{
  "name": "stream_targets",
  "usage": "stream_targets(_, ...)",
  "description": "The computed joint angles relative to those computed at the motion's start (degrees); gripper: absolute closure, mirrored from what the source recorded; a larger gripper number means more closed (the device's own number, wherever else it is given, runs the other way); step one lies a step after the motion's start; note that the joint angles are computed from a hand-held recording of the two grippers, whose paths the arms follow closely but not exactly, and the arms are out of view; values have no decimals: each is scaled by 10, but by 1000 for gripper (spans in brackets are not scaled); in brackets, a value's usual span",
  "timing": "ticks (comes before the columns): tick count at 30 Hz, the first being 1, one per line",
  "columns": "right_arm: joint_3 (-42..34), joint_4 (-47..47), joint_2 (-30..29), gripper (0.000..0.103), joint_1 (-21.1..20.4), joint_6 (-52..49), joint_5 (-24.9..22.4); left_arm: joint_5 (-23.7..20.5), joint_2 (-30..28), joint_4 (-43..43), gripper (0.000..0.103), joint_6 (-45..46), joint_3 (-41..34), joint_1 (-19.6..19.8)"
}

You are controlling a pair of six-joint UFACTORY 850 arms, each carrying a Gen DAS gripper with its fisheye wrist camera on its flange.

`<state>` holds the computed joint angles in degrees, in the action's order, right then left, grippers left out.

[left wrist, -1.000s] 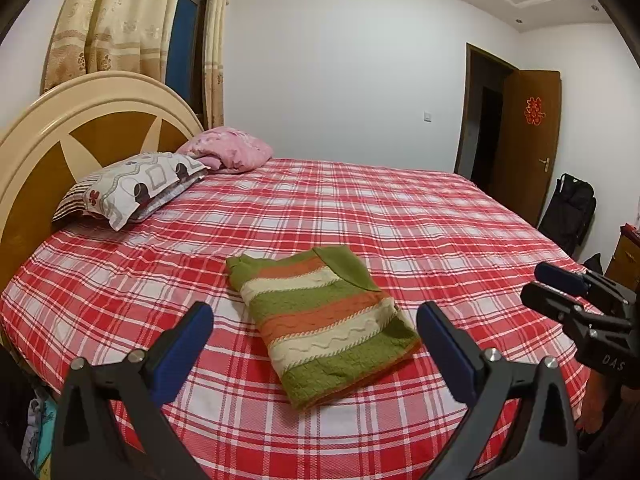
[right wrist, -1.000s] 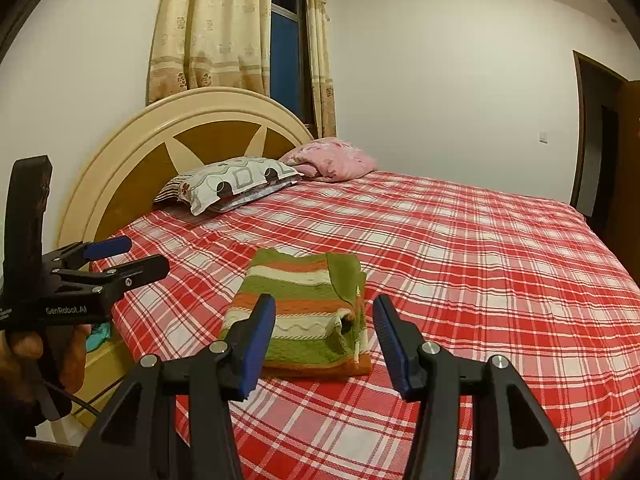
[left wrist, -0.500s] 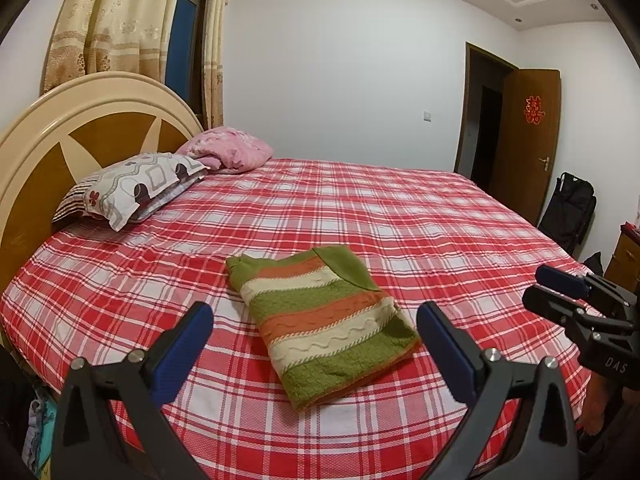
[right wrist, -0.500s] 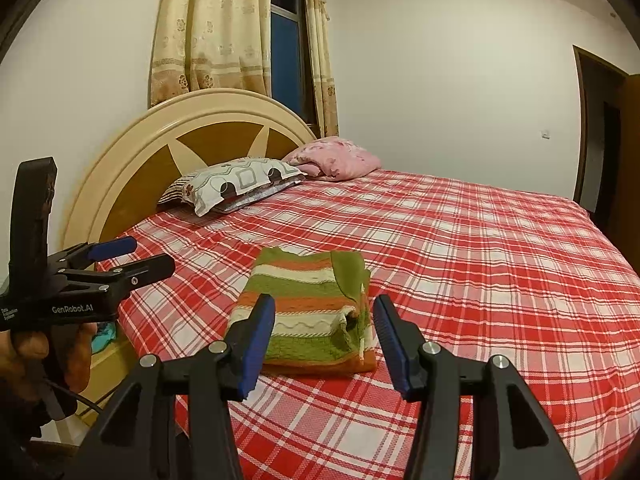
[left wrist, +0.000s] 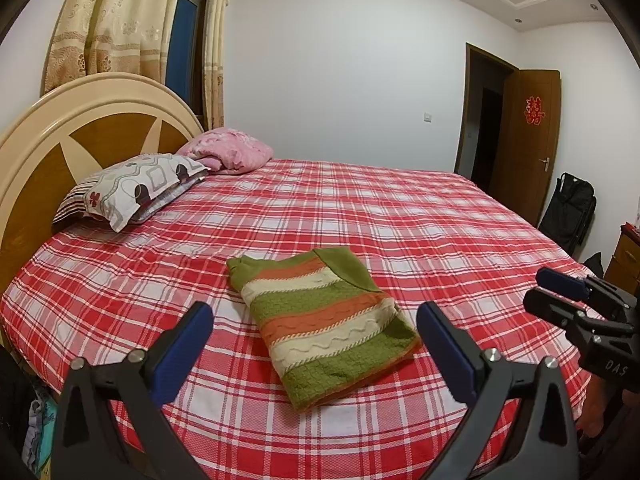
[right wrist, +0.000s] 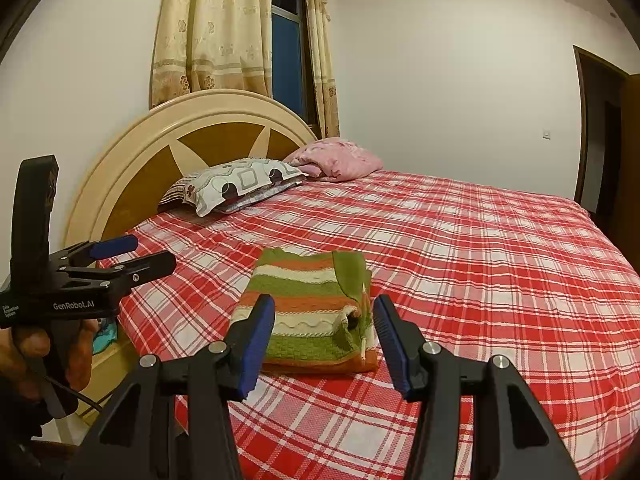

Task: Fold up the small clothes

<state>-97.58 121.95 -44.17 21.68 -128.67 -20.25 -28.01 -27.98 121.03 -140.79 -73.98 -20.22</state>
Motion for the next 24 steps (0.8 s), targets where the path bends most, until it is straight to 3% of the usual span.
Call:
stream_targets(14, 5, 19, 3, 50, 0, -14, -10, 6, 0, -3, 0, 8, -3, -1)
stream_targets(24, 17, 62, 11, 50, 1, -56, -21, -29, 6, -28, 0, 33, 1, -9)
